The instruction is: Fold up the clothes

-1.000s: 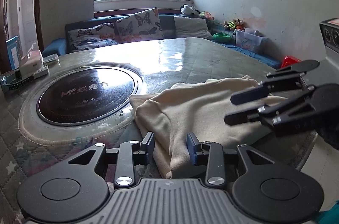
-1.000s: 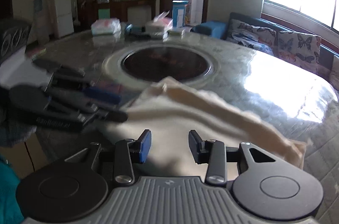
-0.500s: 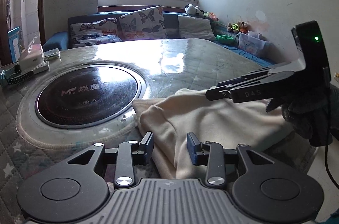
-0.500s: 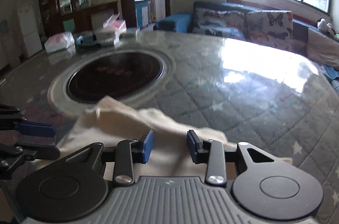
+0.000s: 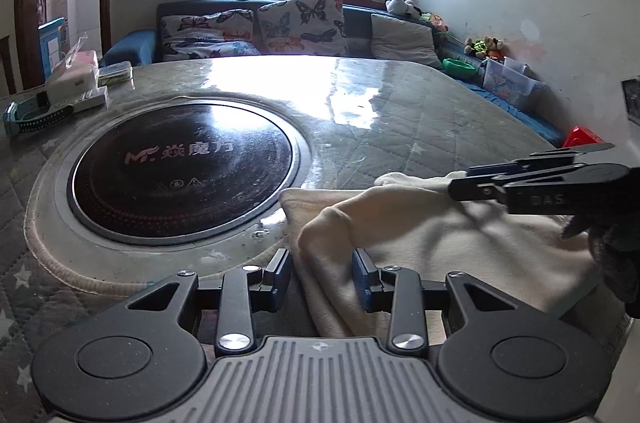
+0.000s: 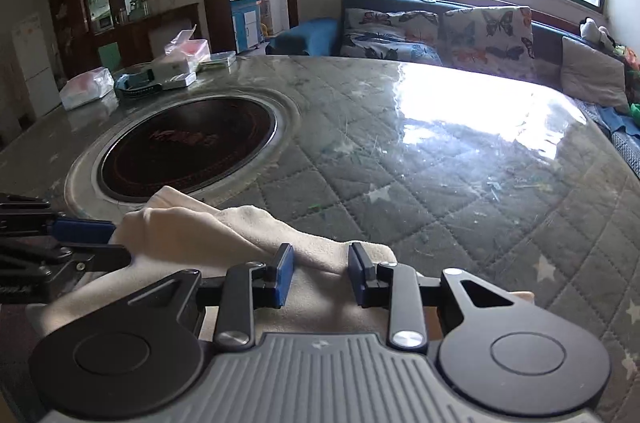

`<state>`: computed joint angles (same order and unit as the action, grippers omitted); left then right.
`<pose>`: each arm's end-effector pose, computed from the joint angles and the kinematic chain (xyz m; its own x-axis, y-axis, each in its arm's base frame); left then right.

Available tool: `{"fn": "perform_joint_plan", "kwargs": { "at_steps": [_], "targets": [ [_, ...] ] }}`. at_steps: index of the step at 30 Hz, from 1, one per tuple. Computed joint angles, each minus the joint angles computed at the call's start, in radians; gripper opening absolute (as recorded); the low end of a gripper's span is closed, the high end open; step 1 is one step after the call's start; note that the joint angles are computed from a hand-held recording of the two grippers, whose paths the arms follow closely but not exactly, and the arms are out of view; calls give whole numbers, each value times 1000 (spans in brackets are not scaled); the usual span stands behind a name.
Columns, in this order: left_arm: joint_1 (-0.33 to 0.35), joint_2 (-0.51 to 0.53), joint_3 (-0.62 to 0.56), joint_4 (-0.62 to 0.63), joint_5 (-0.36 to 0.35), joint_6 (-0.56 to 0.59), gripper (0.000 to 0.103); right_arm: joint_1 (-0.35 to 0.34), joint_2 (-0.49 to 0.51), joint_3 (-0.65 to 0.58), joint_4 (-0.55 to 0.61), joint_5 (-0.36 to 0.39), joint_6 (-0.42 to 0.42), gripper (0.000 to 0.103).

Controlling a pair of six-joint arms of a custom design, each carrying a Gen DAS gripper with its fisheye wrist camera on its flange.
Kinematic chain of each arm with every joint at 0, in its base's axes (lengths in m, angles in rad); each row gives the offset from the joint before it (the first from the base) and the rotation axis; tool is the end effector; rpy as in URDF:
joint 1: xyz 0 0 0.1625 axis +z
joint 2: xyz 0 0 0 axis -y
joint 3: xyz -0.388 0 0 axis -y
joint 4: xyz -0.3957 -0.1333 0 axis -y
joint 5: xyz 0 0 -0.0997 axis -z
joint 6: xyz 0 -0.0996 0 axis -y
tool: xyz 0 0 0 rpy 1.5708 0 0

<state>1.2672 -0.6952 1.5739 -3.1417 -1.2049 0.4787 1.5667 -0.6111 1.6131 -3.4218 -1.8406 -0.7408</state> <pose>-0.0440 -0.7057 0.0984 -0.7455 0.3928 -0.5385 0.6462 0.6238 -0.4396 0.1040 -0.6693 0.0631 -0.7124 -0.2954 0.6365 -0.6479 0.6253 -0.4351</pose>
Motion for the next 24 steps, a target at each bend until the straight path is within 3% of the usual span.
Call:
{"fn": "perform_joint_plan", "kwargs": {
  "at_steps": [6, 15, 19, 24],
  "targets": [
    [12, -25, -6, -2, 5, -51, 37, 44, -51, 105, -28, 41, -164, 30],
    [22, -60, -11, 54, 4, -197, 44, 113, -66, 203, 85, 107, -406, 40],
    [30, -79, -3, 93, -24, -268, 47, 135, -22, 189, 110, 74, -493, 40],
    [45, -96, 2, 140, -73, -363, 49, 154, 54, 158, 18, 4, -572, 40]
  ]
}}
